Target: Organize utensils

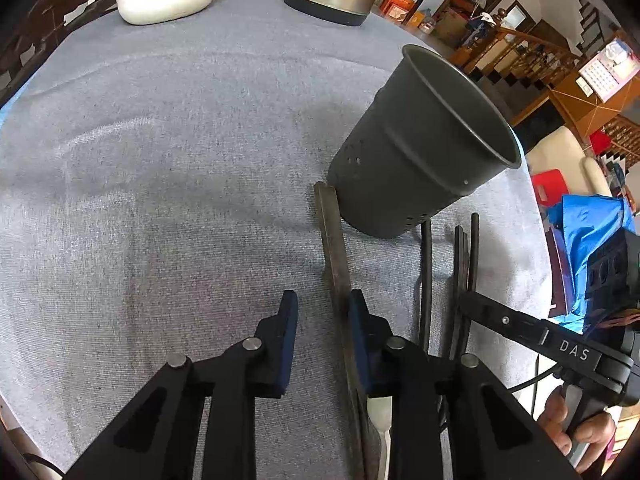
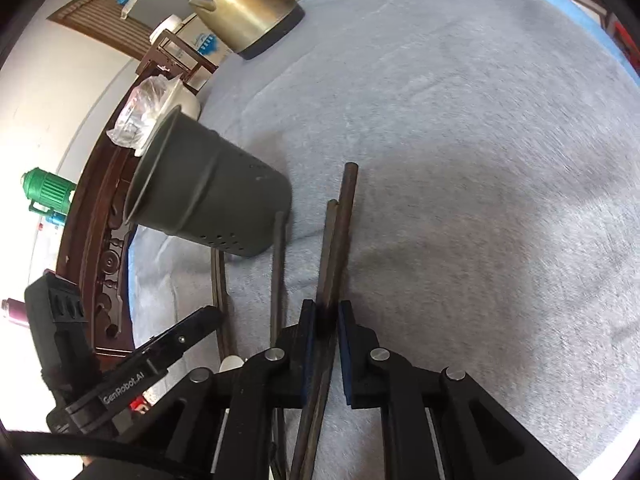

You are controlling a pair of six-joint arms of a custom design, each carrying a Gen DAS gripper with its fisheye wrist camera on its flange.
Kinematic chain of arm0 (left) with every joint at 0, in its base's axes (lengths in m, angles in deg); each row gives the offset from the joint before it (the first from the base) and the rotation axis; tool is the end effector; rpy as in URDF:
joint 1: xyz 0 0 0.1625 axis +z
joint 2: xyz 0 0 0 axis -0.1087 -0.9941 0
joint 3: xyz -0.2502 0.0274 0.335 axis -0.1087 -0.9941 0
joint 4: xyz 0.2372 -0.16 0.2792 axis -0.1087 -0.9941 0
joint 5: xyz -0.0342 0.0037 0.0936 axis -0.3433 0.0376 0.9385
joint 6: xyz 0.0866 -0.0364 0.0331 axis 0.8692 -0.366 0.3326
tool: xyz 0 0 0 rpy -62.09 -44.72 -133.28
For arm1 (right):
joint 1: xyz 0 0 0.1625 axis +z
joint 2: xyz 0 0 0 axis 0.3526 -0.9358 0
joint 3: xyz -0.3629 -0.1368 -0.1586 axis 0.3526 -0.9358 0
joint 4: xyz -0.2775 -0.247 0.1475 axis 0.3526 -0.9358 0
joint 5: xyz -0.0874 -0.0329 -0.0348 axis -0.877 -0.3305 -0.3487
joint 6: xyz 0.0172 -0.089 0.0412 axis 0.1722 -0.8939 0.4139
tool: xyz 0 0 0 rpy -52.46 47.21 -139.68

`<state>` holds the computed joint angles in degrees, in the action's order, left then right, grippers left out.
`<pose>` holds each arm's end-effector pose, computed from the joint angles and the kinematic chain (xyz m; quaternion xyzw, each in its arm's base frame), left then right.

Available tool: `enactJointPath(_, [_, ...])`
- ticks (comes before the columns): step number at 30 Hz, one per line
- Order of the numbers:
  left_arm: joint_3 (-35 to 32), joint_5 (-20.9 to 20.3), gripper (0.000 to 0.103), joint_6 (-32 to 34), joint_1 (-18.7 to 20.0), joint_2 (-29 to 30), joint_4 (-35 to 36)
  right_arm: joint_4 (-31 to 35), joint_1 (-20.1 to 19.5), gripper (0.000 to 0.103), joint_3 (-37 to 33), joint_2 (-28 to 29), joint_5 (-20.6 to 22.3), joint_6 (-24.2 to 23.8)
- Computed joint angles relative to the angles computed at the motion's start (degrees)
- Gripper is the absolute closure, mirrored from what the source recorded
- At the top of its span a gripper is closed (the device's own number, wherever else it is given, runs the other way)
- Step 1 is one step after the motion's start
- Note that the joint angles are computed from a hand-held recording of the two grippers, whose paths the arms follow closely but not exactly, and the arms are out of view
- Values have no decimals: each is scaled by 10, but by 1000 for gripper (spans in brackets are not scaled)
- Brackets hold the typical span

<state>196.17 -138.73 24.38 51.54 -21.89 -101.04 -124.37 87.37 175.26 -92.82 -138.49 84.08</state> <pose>-0.2140 -0.4671 0.2191 0.1353 0.9652 -0.1105 0.1945 0.2324 -0.4057 0.1841 -0.0970 -0.9597 0.2404 0.1089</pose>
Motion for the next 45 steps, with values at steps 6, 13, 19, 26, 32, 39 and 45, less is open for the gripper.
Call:
enactJointPath(6, [11, 7, 89, 1, 16, -15, 11, -6, -26, 92, 30, -34, 32, 16])
enactJointPath(13, [10, 13, 85, -20, 12, -30, 34, -13, -39, 89, 42, -51, 41, 26])
enactJointPath(19, [-12, 14, 73, -27, 1, -16, 46, 13, -30, 87, 25, -50, 2, 41])
enactJointPath(26, [-36, 35, 90, -13, 12, 16, 37, 21, -15, 88, 0, -24, -33, 30])
enactJointPath(32, [-35, 28, 96, -10, 25, 5, 26, 11, 4, 95, 3, -20, -55, -1])
enactJointPath(39, [-18, 50, 96, -4, 2, -52, 13, -40, 26, 96, 24, -44, -50, -29])
enactJointPath(45, [-20, 78, 96, 17, -54, -100, -9, -120, 63, 97, 33, -62, -53, -71])
